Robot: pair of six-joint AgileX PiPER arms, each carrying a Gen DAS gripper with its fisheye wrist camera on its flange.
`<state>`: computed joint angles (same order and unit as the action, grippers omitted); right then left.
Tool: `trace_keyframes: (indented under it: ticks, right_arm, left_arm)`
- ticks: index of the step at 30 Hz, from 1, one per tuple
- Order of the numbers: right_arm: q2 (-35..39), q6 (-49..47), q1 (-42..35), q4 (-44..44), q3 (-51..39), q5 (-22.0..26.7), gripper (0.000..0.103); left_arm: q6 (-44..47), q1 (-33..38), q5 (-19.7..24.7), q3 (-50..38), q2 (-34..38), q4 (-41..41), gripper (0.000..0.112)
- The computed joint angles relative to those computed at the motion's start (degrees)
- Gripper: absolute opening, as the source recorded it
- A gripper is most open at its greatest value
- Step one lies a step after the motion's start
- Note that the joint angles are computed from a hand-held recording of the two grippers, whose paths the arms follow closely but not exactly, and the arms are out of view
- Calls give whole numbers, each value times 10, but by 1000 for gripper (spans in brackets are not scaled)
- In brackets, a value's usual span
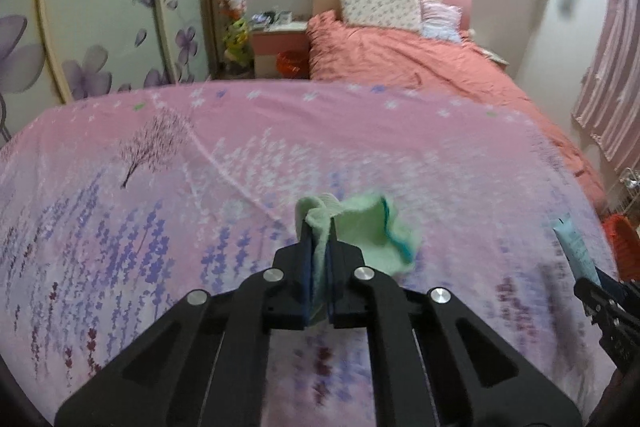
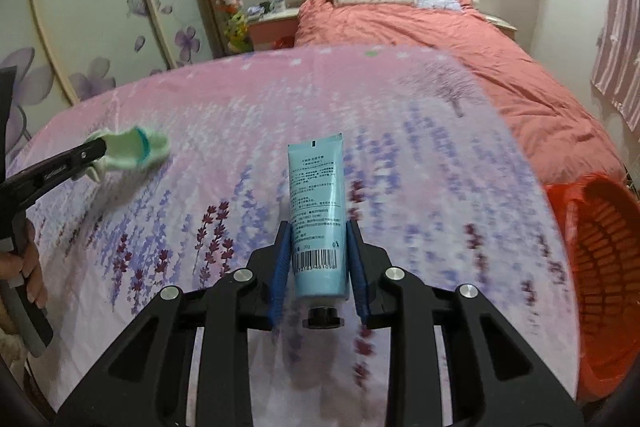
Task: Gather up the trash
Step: 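Carry the lotion tube and sock over the orange basket and open both tools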
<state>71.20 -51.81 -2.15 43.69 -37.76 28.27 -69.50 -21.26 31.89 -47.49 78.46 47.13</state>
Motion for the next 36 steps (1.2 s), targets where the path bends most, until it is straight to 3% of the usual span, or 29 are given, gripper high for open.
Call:
trace_keyframes:
  ticks: [7, 16, 21, 26, 36]
  right_arm:
    - [-72, -70, -123, 46, -4, 92, 28]
    - [-110, -202, -342, 110, -29, 237, 28]
    - [-88, -273, -458, 145, -49, 298, 28]
    - [-36, -324, -542, 171, -76, 328, 28]
    - [100, -328, -593, 197, -155, 312, 28]
  left_arm:
    - [-42, -126, 89, -53, -31, 23, 7]
    - [-83, -291, 182, -164, 19, 58, 7]
    - [-73, -343, 186, -236, 72, 50, 7]
    - [-53, -388, 179, -330, 153, 40, 7]
    - [77, -421, 160, -594, 361, -61, 7]
